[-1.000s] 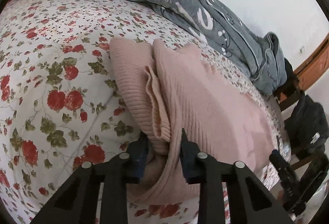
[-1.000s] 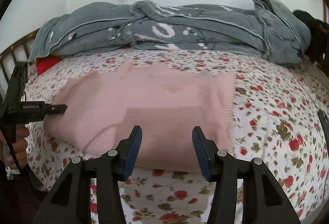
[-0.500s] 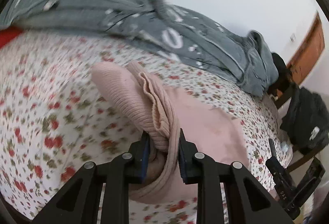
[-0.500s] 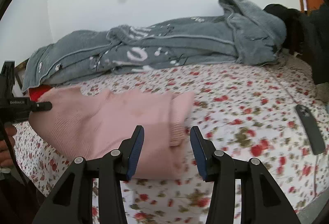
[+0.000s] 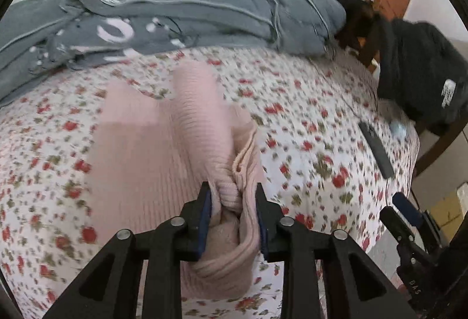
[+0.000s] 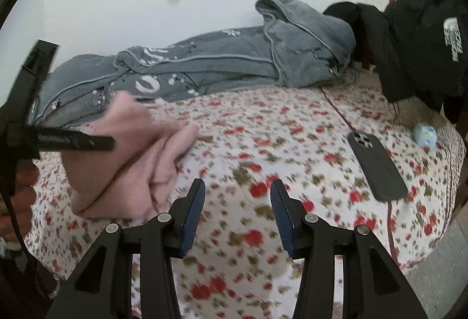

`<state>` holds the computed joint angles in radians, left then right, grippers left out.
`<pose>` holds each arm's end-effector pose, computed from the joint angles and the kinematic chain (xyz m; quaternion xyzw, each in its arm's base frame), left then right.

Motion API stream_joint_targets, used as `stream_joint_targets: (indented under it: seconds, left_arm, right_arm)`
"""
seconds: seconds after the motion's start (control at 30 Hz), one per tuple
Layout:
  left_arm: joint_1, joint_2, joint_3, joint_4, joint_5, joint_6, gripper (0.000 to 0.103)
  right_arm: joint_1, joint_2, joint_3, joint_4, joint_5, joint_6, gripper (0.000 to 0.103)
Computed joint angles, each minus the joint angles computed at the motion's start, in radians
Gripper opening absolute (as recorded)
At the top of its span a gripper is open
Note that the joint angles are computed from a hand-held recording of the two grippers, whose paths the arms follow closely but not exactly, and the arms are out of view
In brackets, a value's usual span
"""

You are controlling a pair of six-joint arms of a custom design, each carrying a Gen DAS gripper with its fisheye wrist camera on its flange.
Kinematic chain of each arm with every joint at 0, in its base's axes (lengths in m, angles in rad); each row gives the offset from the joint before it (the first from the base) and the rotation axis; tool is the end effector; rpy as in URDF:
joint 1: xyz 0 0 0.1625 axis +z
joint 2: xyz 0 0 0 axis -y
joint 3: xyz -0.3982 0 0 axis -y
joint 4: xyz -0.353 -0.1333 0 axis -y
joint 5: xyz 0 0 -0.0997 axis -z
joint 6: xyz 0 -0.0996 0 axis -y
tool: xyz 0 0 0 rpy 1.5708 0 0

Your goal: Fold small clothes

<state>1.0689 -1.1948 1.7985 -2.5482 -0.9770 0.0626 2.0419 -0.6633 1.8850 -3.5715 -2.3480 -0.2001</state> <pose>-0.1036 -0.5817 0.2920 0.2095 0.9176 -0.2360 0.2419 0.3086 -0.4660 0.0955 0.1461 -0.8557 0.3955 0.2998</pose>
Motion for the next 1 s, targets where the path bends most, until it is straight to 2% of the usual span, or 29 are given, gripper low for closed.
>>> stream_joint_targets:
  seconds: [0.03,0.1,0.17,0.23,0.33,0.47,0.63,0.7,0.73,0.77,0.83,0.87,0.93,1.0]
  left_arm:
    - [0.001,-0.004,0.004,-0.004,-0.010,-0.002,0.031]
    - [0.016,-0.040,0.014,-0.019,-0.089,0.002,0.036]
    - [0.028,-0.065,0.007,-0.023,-0.127,-0.008,0.043]
    - [0.036,-0.092,0.008,-0.041,-0.127,-0.006,0.047]
    - [0.055,-0.139,0.016,-0.059,-0.091,0.011,0.048]
    - [0.100,-0.188,0.022,-0.059,-0.059,0.031,0.048]
    - [0.168,-0.218,0.024,-0.031,-0.075,0.031,0.048]
    - [0.190,-0.221,0.023,-0.026,-0.099,0.027,0.048]
    - [0.200,-0.220,0.020,-0.019,-0.113,0.026,0.048]
    - [0.207,-0.223,0.020,-0.015,-0.125,0.030,0.048]
    - [0.214,-0.225,0.027,-0.019,-0.138,0.038,0.048]
    - [0.217,-0.226,0.030,-0.021,-0.144,0.041,0.048]
    - [0.223,-0.231,0.033,-0.015,-0.164,0.051,0.048]
    - [0.225,-0.235,0.039,-0.013,-0.172,0.062,0.049]
  right_arm:
    - [-0.003,-0.008,0.013,0.005,0.002,0.007,0.046]
    - [-0.009,-0.016,0.023,0.015,0.013,0.017,0.046]
    - [-0.016,-0.026,0.027,0.043,0.046,0.036,0.046]
    - [-0.022,-0.027,0.012,0.077,0.090,0.057,0.046]
    - [-0.026,-0.016,-0.037,0.134,0.188,0.091,0.047]
    - [-0.034,0.014,-0.124,0.227,0.327,0.146,0.058]
    - [-0.046,0.074,-0.243,0.328,0.467,0.257,0.062]
    - [-0.038,0.106,-0.293,0.361,0.470,0.265,0.062]
    - [-0.028,0.129,-0.324,0.381,0.445,0.261,0.062]
    - [-0.018,0.152,-0.356,0.411,0.412,0.251,0.059]
    - [-0.006,0.193,-0.416,0.491,0.350,0.206,0.023]
    - [-0.004,0.207,-0.428,0.510,0.320,0.188,0.012]
    - [-0.005,0.197,-0.382,0.420,0.291,0.162,0.010]
    - [-0.017,0.160,-0.300,0.294,0.328,0.169,0.010]
